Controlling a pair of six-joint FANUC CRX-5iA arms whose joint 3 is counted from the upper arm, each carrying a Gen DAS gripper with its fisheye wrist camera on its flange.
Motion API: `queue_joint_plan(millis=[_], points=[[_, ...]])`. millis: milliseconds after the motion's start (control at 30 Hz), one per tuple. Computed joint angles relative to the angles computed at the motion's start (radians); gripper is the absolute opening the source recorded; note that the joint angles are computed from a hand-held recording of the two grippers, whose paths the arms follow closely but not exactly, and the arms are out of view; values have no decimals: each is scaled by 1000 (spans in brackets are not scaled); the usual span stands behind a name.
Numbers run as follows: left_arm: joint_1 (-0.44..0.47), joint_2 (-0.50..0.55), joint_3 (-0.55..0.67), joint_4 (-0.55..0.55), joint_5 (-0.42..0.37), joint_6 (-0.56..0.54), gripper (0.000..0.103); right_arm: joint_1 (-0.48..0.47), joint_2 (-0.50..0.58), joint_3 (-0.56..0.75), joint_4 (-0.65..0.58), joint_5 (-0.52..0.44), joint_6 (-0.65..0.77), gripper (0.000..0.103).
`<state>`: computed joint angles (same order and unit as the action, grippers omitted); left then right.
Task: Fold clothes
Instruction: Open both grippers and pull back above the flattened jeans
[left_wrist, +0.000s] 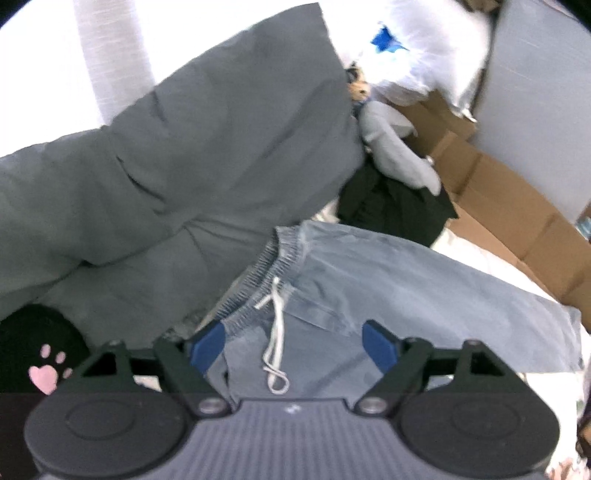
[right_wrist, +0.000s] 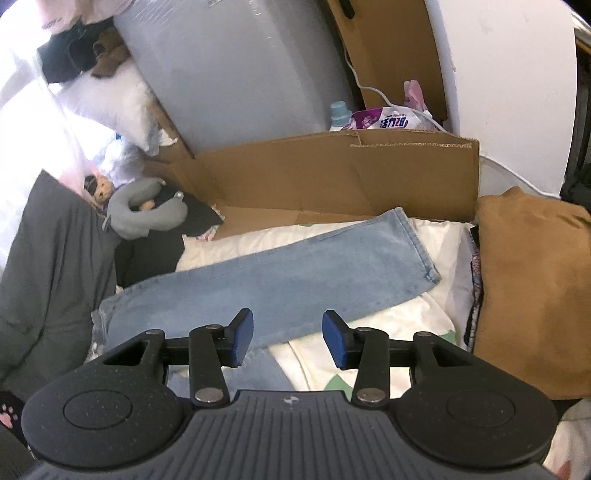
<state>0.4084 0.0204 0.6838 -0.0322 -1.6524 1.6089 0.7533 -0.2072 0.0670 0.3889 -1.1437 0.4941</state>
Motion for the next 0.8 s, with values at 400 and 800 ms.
queue_joint_plan(millis=[400,800], points=[[-50,-99,-206,44,67,5,85,69,-9,-29,-43,-34,57,50],[-112,-208,-506,21,184,-2,81,78,-56,-253,-182,119,8,50]])
